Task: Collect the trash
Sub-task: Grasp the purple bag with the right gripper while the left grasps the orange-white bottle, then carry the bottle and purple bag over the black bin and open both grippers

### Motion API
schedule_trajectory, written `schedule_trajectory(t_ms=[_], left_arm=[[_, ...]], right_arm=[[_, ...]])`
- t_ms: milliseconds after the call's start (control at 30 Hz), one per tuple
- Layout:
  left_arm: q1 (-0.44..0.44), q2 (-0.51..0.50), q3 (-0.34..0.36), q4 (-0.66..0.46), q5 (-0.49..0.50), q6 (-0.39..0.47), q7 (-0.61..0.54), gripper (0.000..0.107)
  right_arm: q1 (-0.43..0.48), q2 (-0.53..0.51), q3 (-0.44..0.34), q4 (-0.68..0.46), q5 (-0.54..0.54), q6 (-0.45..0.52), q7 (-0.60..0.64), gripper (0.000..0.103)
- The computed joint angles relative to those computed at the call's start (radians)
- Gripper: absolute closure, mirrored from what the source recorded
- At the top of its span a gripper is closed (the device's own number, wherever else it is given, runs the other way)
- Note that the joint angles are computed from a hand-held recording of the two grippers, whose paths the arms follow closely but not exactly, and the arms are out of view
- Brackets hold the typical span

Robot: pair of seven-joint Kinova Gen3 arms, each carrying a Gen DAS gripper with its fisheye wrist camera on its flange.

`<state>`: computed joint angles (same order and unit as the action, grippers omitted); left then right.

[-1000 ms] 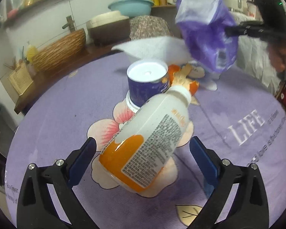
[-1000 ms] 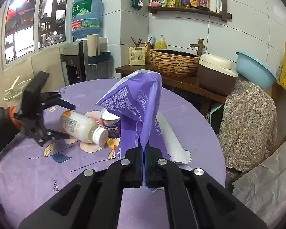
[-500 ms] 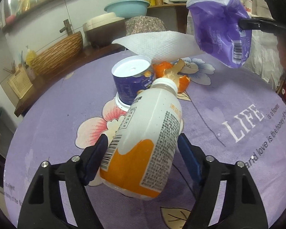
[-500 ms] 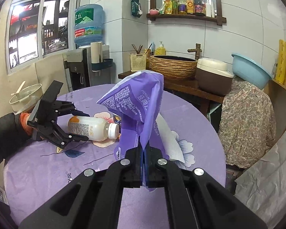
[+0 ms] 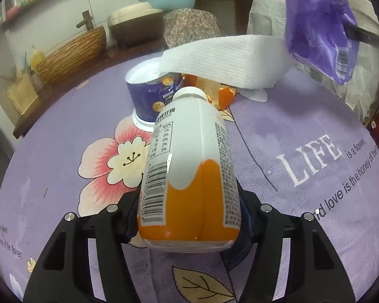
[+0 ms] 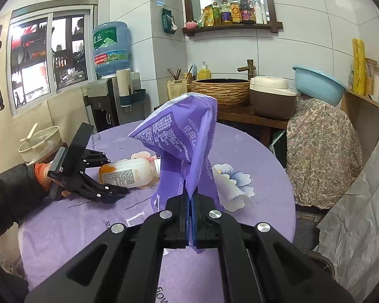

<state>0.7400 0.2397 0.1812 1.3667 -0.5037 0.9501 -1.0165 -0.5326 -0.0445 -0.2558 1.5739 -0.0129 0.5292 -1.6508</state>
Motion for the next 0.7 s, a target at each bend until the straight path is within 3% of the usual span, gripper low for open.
schedule_trajectory(t_ms=[167, 400, 700], left_arm=[[0.012, 0.009, -0.006, -0.008, -0.008, -0.004, 0.029, 0.046], [-0.009, -0.062, 0.012, 0.082, 0.027, -0.11, 0.098, 0.046], [0.013, -0.11, 0.051, 0.15, -0.015, -0.197, 0.209, 0.047]], right_arm=[[0.006, -0.024, -0.005, 0.021, 0.013, -0.002, -0.021, 0.101], [0.015, -0.08, -0.007, 0.073, 0.0, -0.032, -0.035, 0.101], [0.031, -0.14, -0.011, 0.119, -0.022, -0.045, -0.042, 0.101]])
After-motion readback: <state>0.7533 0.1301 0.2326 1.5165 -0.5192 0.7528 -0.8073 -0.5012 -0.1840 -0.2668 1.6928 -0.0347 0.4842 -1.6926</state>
